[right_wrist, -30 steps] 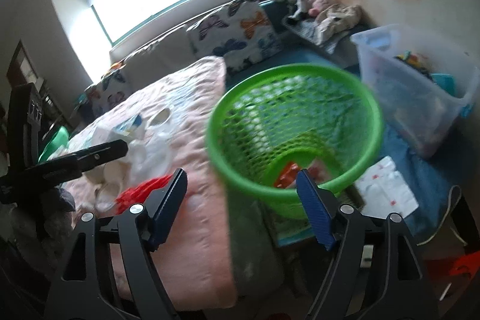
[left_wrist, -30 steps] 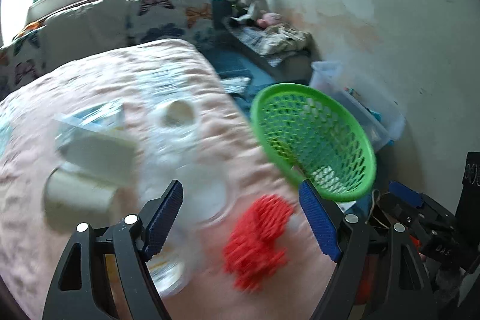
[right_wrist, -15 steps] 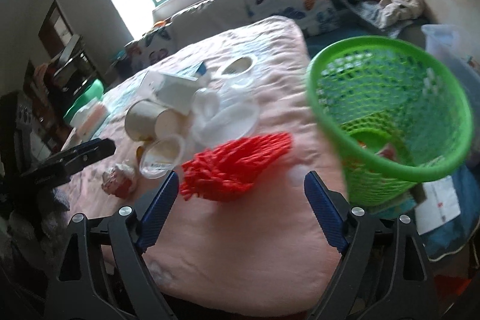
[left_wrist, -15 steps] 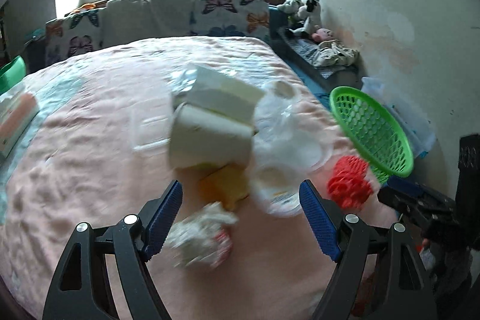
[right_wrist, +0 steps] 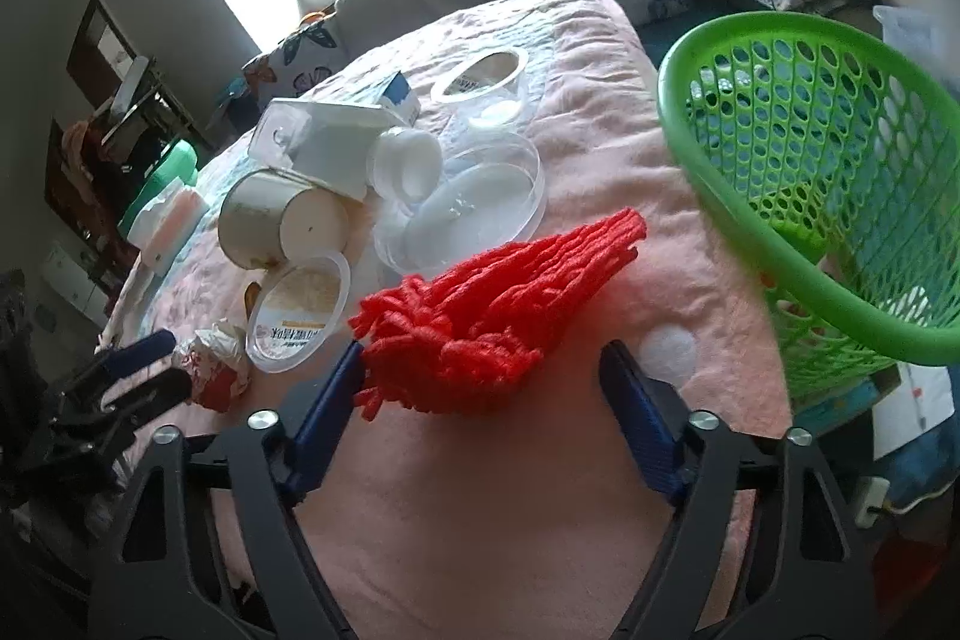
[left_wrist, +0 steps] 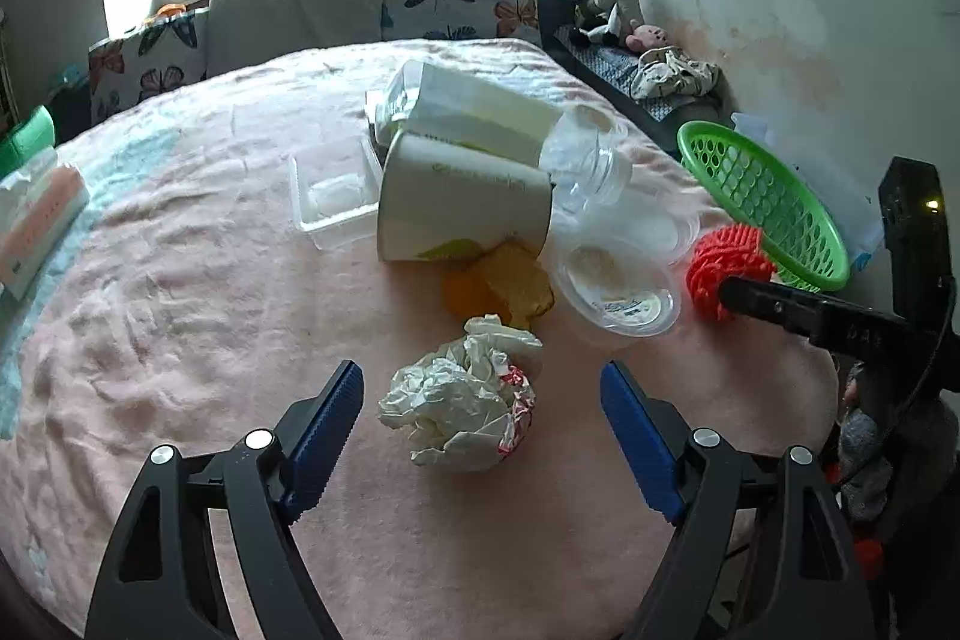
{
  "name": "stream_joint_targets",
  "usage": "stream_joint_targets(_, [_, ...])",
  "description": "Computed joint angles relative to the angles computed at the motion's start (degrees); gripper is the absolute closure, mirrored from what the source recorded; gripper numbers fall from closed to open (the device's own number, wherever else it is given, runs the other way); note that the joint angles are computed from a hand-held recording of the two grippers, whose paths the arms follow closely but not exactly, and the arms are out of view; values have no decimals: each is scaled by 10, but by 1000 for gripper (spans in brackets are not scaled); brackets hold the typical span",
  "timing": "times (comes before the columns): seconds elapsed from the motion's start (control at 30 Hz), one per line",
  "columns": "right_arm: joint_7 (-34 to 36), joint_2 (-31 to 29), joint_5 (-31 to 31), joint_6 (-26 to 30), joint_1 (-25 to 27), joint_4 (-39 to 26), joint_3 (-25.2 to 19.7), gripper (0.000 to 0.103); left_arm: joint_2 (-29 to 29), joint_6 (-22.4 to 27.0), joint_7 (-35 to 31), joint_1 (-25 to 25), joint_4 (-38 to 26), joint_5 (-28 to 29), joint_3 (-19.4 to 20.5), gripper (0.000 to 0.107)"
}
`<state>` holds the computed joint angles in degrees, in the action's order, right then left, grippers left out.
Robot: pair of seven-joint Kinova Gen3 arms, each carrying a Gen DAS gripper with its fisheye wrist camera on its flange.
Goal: Collect trash
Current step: 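Grasp the red mesh net with the right tool while the left tool grasps the crumpled tissue, then drop the red net into the green basket with the right tool while the left drops the tissue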
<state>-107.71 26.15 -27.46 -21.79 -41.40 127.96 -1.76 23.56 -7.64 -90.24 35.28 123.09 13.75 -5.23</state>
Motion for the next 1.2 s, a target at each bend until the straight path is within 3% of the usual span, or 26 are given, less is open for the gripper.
stream_joint_targets(0.07, [-20,0,25,-7,26,5,-23,44,8,3,1,-7,-5,-3,5,29])
stream_joint_targets(0.13, [-31,0,38,-10,35,7,-31,49,14,6,3,-11,-9,-6,9,30])
stream_joint_targets(0.27, [-31,-5,29,-26,20,16,-23,56,23,9,14,-30,-14,-14,24,40])
stream_joint_targets(0.4, [-23,-14,13,-40,6,28,-18,58,25,3,28,-48,-7,-24,39,52])
stream_joint_targets(0.6, [4,-34,-21,-57,-14,44,-14,58,13,-17,34,-53,13,-28,41,59])
stream_joint_targets(0.93, [77,-78,-119,-92,-26,80,-9,58,-42,-34,26,-65,44,-17,54,61])
stream_joint_targets(1.2, [118,-92,-182,-91,11,102,-4,58,-64,-18,36,-105,19,-47,110,61])
